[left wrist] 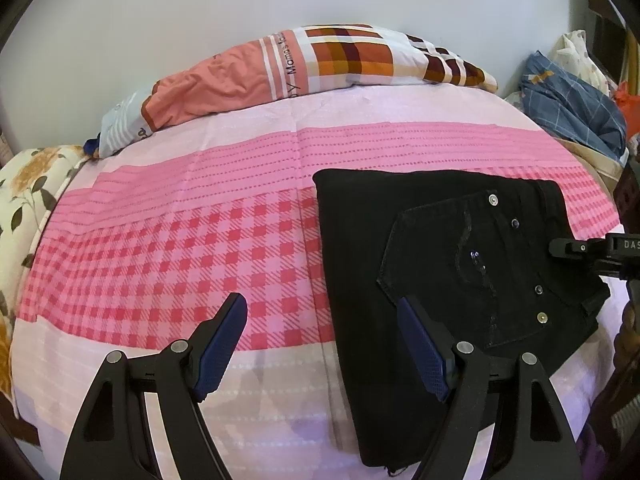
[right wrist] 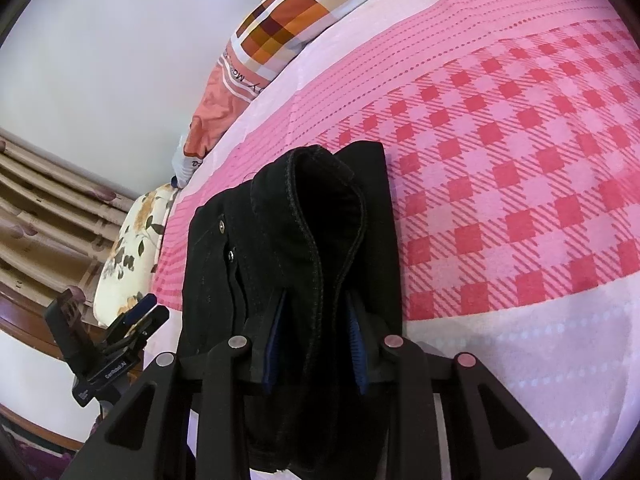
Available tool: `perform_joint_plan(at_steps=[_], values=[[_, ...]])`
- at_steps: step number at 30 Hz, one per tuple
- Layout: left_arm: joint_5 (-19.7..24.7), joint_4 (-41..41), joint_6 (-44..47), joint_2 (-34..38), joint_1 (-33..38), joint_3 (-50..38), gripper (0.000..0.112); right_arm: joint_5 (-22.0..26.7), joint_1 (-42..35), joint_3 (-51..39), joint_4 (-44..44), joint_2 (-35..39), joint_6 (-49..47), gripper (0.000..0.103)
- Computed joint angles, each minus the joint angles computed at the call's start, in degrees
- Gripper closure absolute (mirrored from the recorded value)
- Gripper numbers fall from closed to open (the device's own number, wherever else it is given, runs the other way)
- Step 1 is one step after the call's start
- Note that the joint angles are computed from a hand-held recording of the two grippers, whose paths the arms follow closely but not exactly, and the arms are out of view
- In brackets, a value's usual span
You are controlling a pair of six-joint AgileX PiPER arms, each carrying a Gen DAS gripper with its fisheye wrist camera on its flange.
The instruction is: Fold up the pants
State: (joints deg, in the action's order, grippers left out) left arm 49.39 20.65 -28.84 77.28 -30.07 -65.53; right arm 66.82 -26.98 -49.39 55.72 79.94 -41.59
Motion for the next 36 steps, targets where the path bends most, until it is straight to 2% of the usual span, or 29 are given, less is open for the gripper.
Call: perform_joint_plan(at_steps=[5,10,11,13,14,15,17,19,25,31,36], values=[[0.28,0.01,0.26,0.72,0.12,-0.11,0.034,1.13,-0.19,-0.68,-0.22,0.67,0.81,0.078],[-0.14,-1.69,1.64,1.45,1.44,-0.25,0.034,2.94,-1.42,-1.9,-0.9,0.7,3.08,0.069],[-0.32,-2.01,1.98,1.46,1.66,-0.18,0.034,2.53,-1.7,-2.37,-1.52,-0.34,4.01,0.061],[-0.39,-2.32,2.49,1.77,2.09,-0.36,0.034,0.77,-2.7,-3.06,-3.4,-2.42,6.1,0.034],[-0.65,-2.77,2.89,1.7,2.24,-0.27,0.034,-1.04,-2.86,-3.3,-5.19,-3.57,7.97,0.009],[-1.14,-3.89,4.09,1.84,2.89,-0.28,0.034,-2.0,-3.81,-3.18,-5.51,-4.44,8.3,0.003],[-1.68,-5.17,5.52,2.25,3.85,-0.42,0.034,0.47,-6.42,-3.53,-3.63,-3.23,7.06,0.003],[-2.35,-7.01,7.55,2.81,4.94,-0.65,0.034,0.22,-6.87,-3.03,-3.07,-3.1,7.24,0.003],[-3.09,-12.34,13.28,4.81,7.79,-2.07,0.034,-1.61,-1.04,-2.54,-4.45,-2.69,7.55,0.003],[-3.47,-26.49,26.23,6.85,13.53,-3.36,0.034,-5.17,4.7,-2.07,-8.3,-3.9,7.58,0.003],[-0.12,-36.92,36.93,10.72,17.83,-5.84,0.034,-2.74,1.92,-0.55,-3.31,-2.62,0.73,0.003]])
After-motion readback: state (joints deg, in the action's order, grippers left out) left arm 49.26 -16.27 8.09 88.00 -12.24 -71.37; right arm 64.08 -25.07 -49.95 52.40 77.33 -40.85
